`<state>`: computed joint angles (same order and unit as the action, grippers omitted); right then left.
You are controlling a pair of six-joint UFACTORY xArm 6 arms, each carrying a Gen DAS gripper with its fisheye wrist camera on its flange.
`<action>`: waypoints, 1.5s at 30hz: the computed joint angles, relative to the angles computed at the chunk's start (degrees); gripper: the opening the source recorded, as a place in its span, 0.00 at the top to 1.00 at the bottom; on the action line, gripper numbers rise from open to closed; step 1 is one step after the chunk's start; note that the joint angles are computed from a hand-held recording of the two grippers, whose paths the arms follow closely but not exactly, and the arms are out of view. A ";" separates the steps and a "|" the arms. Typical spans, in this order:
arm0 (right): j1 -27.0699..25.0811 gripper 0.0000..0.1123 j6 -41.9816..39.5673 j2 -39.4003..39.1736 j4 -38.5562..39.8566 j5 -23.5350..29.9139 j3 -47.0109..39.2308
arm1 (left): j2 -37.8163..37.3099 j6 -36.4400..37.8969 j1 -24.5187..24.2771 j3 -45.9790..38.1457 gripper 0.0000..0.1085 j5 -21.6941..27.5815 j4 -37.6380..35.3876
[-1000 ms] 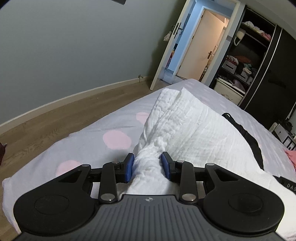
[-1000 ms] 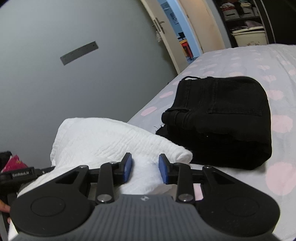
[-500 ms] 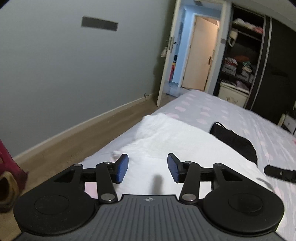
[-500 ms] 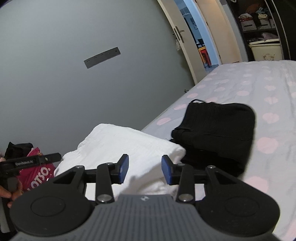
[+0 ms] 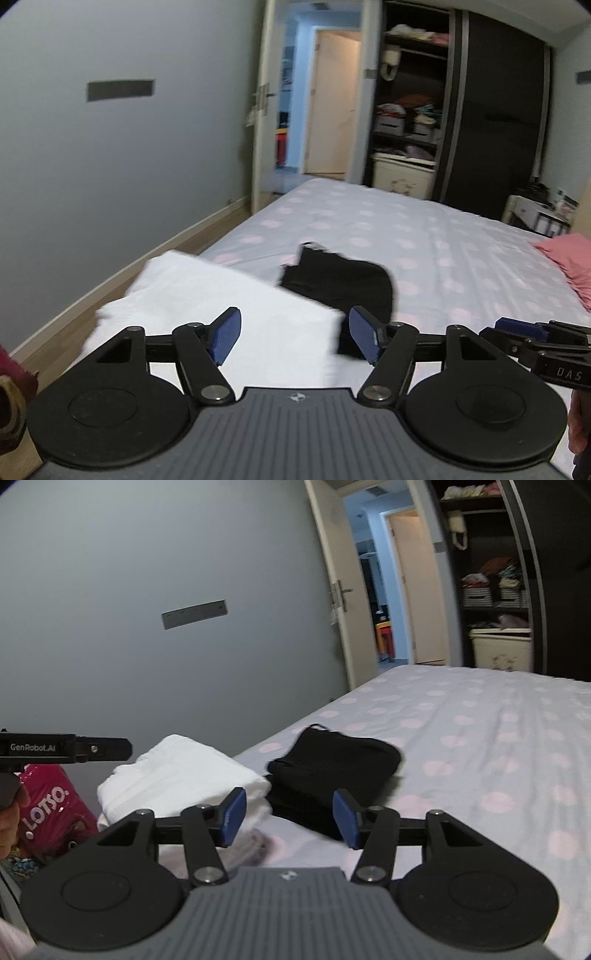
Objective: Fold clothes
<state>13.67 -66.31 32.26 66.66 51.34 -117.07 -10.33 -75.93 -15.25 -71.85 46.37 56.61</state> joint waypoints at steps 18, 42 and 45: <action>-13.61 0.19 -12.88 -19.85 4.67 -10.67 28.84 | 21.66 -0.73 -16.13 -21.19 0.31 2.60 5.15; -15.02 0.15 -30.67 -28.71 24.72 -24.11 52.16 | 30.67 -19.91 -25.08 -20.21 0.20 5.60 7.49; -14.04 0.12 -36.42 -27.55 29.88 -25.96 51.12 | 31.23 -20.07 -24.64 -19.72 0.18 4.74 7.03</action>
<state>-0.37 -102.73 4.71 96.54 25.38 -65.95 20.90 -96.01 -39.88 -91.57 51.11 63.65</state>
